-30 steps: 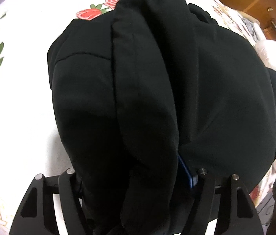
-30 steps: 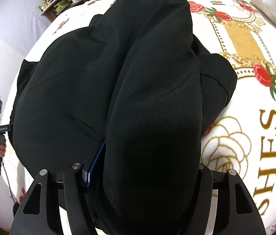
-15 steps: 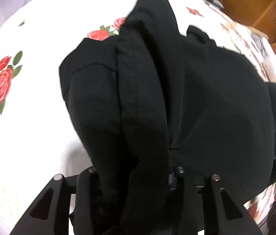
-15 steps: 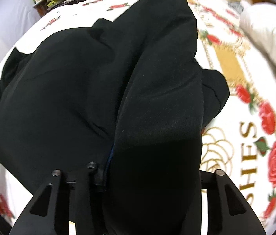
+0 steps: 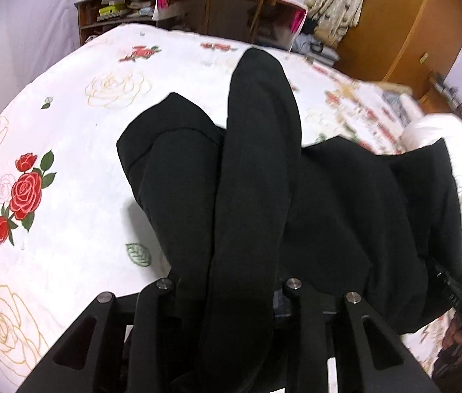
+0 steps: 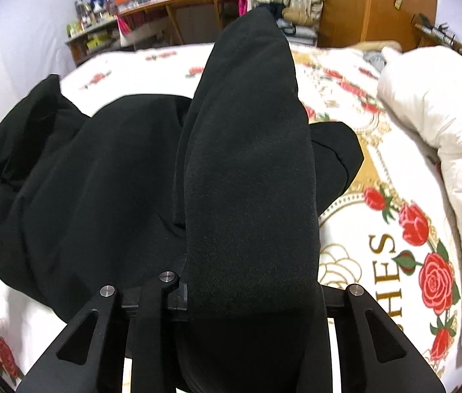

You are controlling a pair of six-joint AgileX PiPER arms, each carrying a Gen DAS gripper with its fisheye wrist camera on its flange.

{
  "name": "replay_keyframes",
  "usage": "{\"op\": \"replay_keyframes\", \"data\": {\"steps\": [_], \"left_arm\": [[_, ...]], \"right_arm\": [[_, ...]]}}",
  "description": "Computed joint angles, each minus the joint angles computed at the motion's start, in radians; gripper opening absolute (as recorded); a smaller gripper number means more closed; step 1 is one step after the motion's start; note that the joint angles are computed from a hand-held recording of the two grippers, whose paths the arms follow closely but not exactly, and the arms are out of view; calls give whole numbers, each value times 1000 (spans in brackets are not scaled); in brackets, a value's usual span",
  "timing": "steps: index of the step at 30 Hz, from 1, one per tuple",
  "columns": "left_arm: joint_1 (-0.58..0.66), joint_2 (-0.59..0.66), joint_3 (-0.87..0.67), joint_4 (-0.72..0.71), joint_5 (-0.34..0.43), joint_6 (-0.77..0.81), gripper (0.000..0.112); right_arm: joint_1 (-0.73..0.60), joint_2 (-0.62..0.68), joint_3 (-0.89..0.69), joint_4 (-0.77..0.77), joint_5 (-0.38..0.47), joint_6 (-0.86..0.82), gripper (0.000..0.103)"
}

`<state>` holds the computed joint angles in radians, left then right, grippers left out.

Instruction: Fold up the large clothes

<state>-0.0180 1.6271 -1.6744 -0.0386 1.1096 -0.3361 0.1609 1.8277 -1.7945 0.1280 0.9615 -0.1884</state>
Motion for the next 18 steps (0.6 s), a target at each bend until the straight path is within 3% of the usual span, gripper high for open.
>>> {"op": "replay_keyframes", "data": {"steps": [8, 11, 13, 18], "left_arm": [[90, -127, 30, -95, -9, 105, 31], [123, -185, 53, -148, 0, 136, 30], [119, -237, 100, -136, -33, 138, 30], [175, -376, 193, -211, -20, 182, 29]], "right_arm": [[-11, -169, 119, 44, -95, -20, 28], [15, -229, 150, 13, -118, 18, 28], [41, -270, 174, -22, -135, 46, 27], [55, -441, 330, -56, -191, 60, 23]]}}
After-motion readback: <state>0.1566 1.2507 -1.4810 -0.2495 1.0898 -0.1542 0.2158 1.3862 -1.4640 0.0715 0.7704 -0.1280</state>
